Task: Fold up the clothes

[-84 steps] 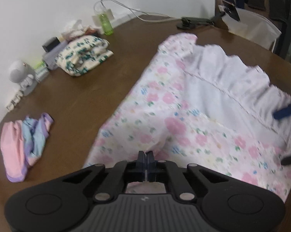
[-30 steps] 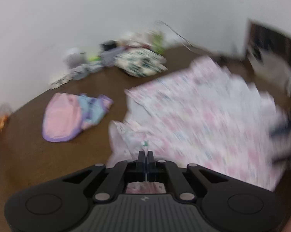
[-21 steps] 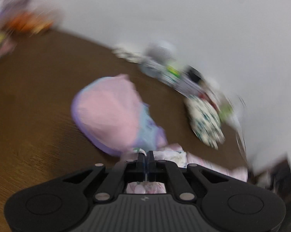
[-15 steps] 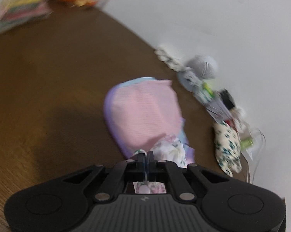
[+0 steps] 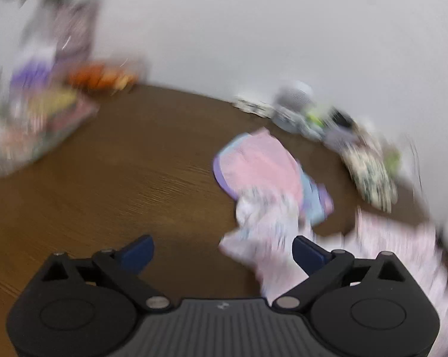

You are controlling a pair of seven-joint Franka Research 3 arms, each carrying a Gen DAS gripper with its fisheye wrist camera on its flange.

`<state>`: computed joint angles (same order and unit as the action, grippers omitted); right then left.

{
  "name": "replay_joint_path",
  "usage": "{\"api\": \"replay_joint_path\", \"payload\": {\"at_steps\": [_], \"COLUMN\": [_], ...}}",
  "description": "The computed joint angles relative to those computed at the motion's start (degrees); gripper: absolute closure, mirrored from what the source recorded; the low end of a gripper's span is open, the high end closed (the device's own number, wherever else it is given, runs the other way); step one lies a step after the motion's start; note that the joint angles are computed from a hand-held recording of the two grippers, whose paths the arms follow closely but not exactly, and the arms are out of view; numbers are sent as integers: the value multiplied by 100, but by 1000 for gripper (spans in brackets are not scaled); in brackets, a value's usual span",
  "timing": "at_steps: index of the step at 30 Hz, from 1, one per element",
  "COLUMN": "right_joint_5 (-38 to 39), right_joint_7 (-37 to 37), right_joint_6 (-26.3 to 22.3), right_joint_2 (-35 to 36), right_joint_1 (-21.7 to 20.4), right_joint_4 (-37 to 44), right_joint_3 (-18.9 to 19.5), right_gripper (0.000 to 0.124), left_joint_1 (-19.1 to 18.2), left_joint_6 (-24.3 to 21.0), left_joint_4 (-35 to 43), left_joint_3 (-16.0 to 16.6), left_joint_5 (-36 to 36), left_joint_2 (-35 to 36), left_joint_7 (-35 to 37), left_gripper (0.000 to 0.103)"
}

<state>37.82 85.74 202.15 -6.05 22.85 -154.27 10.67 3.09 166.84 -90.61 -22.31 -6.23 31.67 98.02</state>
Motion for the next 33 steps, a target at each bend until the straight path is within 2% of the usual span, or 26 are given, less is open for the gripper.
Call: {"api": "replay_joint_path", "payload": {"at_steps": [3, 5, 7, 9, 12, 13, 14, 15, 16, 17, 19, 23, 27, 30, 33], "right_joint_5": [651, 1272, 1748, 2134, 2605, 2596, 2522, 2428, 2381, 2342, 2367, 3237, 3942, 4322, 4963], "right_joint_7": [-578, -1153, -1612, -2006, -2546, -2567, -2522, -2458, -2413, -2370, -2373, -3163, -3817, -4259, -5016], "right_joint_6": [-16, -10, -6, -28, -51, -53, -35, -12, 3, 18, 53, 172, 323, 353, 358], "right_joint_2": [64, 148, 225, 293, 386, 404, 431, 458, 480, 500, 547, 631, 701, 760, 824], "right_joint_1": [-127, -149, -81, 5, 136, 171, 200, 221, 242, 260, 295, 432, 558, 608, 641], "right_joint_4": [170, 345, 498, 629, 781, 792, 792, 788, 784, 780, 791, 984, 1158, 1306, 1549], "right_joint_3": [229, 362, 369, 332, 225, 172, 120, 72, 40, 12, -22, -12, -7, -14, -6], "right_gripper": [44, 44, 44, 44, 44, 44, 45, 45, 45, 45, 45, 45, 45, 42, 42], "left_joint_1": [807, 1140, 1196, 1042, 1118, 1194, 1359, 1481, 1443, 1242, 623, 245, 108, -560, -1077], "left_joint_6": [-79, -79, 111, 228, 404, 439, 427, 399, 190, 230, 279, 363, 307, 329, 345], "left_joint_4": [-762, -1116, -1414, -1500, -1535, -1538, -1537, -1528, -1484, -1541, -1724, -2480, -3064, -3195, -3188], "left_joint_3": [-843, -1196, -1251, -1099, -1225, -1325, -1537, -1703, -1668, -1433, -720, -232, 3, 746, 1354], "left_joint_5": [-486, -850, -1002, -994, -1008, -1023, -1057, -1120, -1222, -967, -756, -608, -662, 304, 1554], "left_joint_2": [-339, -437, -517, -495, -344, -287, -224, -170, -208, -320, -658, -1421, -1991, -2100, -2134], "left_joint_7": [1047, 1685, 2080, 2225, 2585, 2703, 2883, 3073, 3088, 2701, 2192, 1624, 1570, 697, -363], "left_gripper": [5, 11, 14, 22, 40, 51, 68, 78, 95, 97, 99, 100, 100, 98, 82]}}
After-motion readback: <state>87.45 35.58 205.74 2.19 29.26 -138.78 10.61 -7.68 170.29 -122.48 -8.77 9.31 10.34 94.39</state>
